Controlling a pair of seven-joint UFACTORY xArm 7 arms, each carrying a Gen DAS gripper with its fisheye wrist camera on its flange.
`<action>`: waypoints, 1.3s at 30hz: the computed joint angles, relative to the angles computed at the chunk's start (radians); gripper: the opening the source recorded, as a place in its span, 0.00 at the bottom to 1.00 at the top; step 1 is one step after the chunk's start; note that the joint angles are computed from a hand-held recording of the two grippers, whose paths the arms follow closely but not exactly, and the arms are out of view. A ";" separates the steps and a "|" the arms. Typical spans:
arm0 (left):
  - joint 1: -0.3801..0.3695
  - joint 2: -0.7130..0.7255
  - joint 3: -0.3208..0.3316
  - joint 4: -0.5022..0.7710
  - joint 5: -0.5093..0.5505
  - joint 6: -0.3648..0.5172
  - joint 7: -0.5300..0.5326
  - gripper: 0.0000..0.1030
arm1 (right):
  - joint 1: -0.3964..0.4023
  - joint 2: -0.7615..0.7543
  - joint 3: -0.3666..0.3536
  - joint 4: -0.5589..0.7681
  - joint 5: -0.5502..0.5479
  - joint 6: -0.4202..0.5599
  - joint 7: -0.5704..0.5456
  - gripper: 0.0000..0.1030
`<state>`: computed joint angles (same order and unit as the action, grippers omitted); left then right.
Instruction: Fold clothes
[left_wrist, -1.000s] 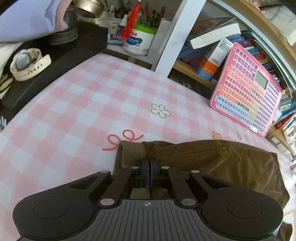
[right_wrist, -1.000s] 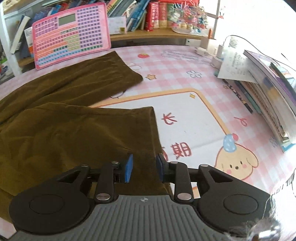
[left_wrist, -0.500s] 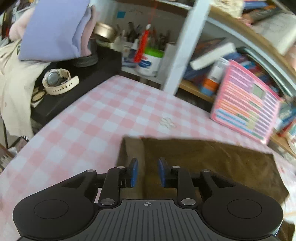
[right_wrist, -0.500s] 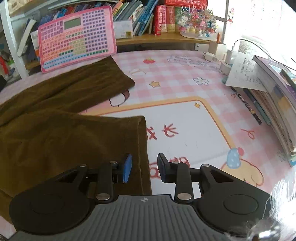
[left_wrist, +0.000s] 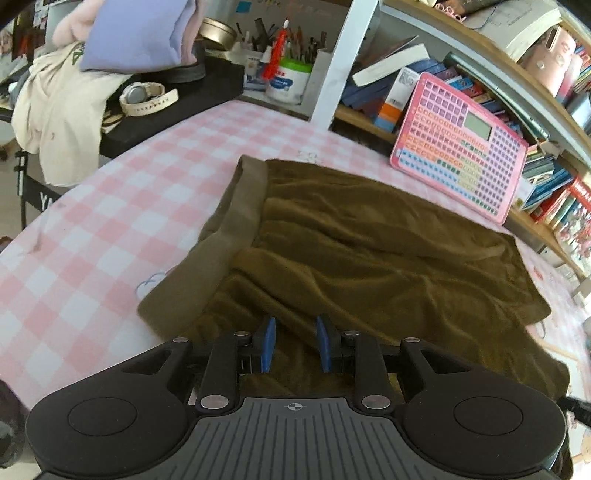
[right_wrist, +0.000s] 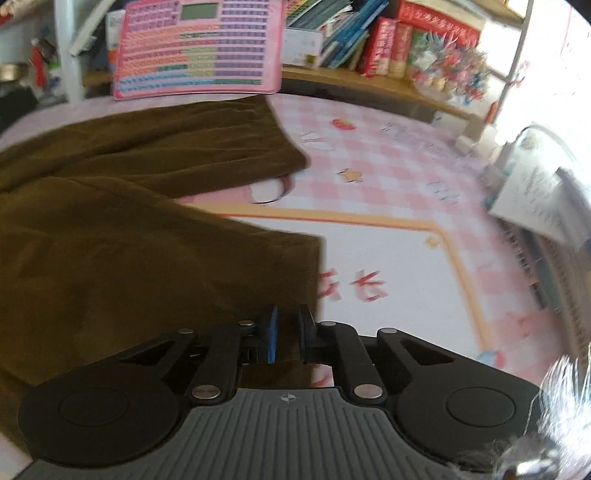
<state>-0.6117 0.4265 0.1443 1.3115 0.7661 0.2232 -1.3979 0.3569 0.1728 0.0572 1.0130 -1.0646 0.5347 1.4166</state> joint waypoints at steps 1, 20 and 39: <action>-0.002 -0.002 -0.001 -0.004 -0.003 0.005 -0.002 0.25 | -0.008 -0.003 -0.009 -0.008 -0.011 -0.018 0.015 0.20; -0.037 -0.031 0.026 -0.030 0.005 -0.027 -0.018 0.27 | -0.081 -0.203 0.044 -0.199 -0.112 -0.133 0.172 0.36; 0.054 -0.152 -0.059 -0.135 0.166 0.094 -0.230 0.50 | -0.085 -0.256 0.127 -0.277 0.083 -0.054 0.092 0.26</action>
